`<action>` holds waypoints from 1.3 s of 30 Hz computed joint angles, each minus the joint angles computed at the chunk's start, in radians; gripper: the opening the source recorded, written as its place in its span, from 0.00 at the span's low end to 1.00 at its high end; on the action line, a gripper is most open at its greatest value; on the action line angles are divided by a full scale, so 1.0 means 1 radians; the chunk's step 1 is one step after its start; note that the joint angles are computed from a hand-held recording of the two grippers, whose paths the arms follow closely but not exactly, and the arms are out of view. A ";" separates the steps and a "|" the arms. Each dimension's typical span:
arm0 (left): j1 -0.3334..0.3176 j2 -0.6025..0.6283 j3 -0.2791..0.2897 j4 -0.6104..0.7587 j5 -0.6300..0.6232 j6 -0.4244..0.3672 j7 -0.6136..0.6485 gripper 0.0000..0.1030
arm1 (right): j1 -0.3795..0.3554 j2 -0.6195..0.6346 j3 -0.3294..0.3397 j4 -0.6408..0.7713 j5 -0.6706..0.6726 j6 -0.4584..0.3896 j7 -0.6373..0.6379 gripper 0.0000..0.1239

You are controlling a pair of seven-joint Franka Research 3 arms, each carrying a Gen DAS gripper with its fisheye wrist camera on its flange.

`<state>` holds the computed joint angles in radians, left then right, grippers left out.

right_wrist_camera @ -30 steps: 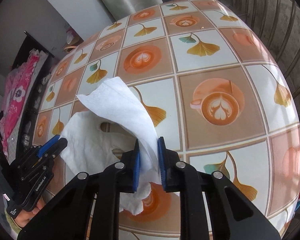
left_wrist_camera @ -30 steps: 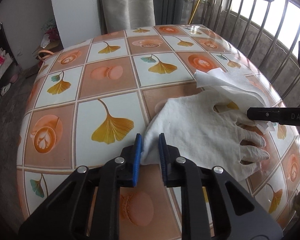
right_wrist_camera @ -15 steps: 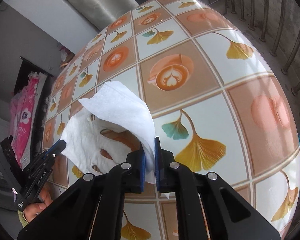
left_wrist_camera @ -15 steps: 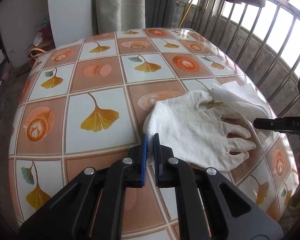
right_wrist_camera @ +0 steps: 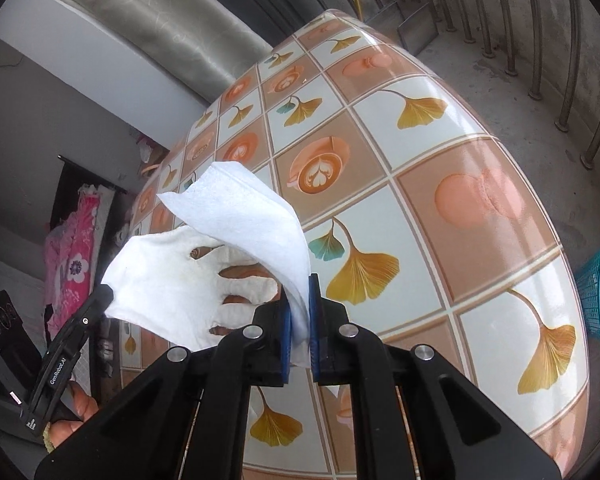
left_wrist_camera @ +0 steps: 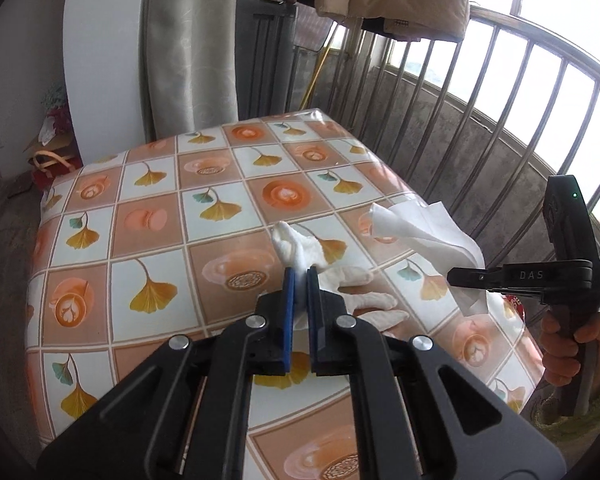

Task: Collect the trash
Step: 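Lift both tissues and carry them toward the blue wastebasket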

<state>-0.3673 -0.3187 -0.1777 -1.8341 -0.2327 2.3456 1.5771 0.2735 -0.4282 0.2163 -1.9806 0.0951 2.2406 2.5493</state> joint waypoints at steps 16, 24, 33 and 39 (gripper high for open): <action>-0.051 0.041 -0.056 0.103 0.040 0.035 0.035 0.04 | -0.051 -0.155 0.010 -0.097 -0.006 -0.003 0.038 0.06; -0.066 0.041 -0.069 0.124 0.070 0.055 0.046 0.04 | -0.079 -0.208 0.023 -0.117 -0.014 -0.011 0.045 0.06; -0.082 0.038 -0.084 0.141 0.098 0.071 0.051 0.03 | -0.107 -0.275 0.032 -0.139 -0.019 -0.022 0.057 0.06; -0.100 0.048 -0.090 0.160 0.096 0.071 0.063 0.03 | -0.133 -0.334 0.039 -0.159 -0.022 -0.039 0.073 0.06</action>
<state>-0.4671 -0.2707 -0.2677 -1.6740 -0.1363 2.4166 1.6400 0.1407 -0.7626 0.2554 -2.1394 0.0731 2.2016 2.6228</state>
